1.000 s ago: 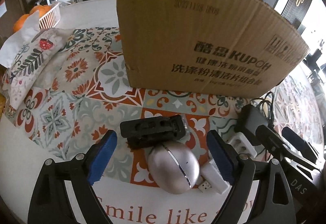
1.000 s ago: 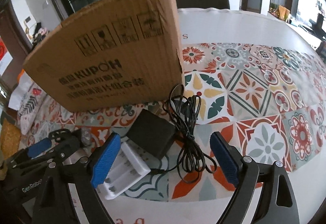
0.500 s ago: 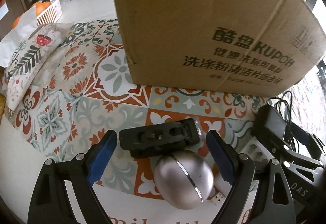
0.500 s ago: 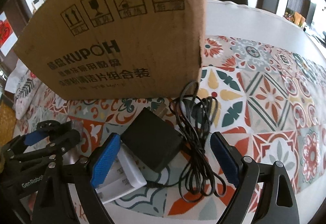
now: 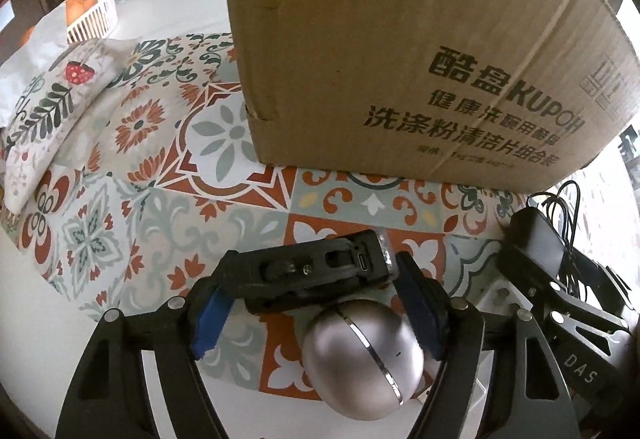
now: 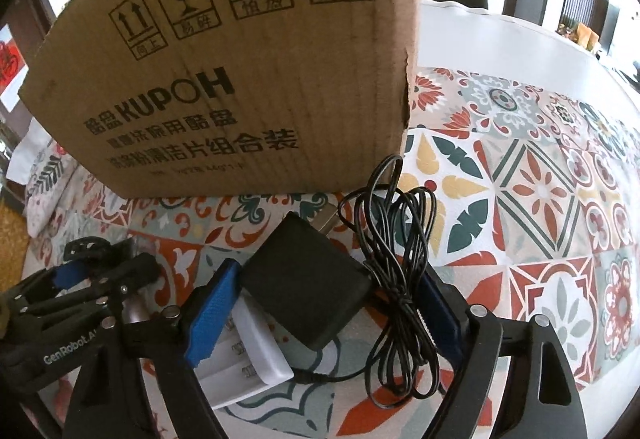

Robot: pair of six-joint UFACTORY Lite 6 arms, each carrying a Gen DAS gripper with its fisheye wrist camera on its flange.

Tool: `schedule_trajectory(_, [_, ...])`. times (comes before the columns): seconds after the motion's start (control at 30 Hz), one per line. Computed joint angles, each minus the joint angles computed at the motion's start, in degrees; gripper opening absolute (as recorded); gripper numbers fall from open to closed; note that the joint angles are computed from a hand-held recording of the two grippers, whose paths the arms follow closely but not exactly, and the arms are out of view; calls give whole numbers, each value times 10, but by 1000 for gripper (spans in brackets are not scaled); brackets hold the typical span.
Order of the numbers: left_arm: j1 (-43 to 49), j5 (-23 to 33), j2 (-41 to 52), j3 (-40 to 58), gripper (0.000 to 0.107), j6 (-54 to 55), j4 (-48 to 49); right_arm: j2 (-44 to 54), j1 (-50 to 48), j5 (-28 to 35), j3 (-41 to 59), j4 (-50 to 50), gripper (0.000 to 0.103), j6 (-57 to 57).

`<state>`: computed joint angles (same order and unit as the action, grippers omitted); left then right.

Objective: Organize rigid objects
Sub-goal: 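Close the right tool on the black corded charger while the left closes on the black clip, then lift the black charger and black clip and carry them over the box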

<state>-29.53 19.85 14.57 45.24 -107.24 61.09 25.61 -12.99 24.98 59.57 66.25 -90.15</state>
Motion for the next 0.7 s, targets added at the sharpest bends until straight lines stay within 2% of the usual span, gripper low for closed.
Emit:
schedule_trajectory(0.13, [-3,1,-4,1,75,11,1,-14,-7,4,-17,12,83,-9])
schedule_trajectory(0.4, [-43,45,-46,-5,75,27,-13,-69,-27,10,-60,31,82,-33])
schedule_trajectory(0.63, [-63,84,-106,-4,75,91,-67,-128,-42,23,-87,24,82,-29])
schedule_trajectory(0.7, [-74,89,-104,-3,75,72,-54,-146,-47,27,-97,24,82,-30])
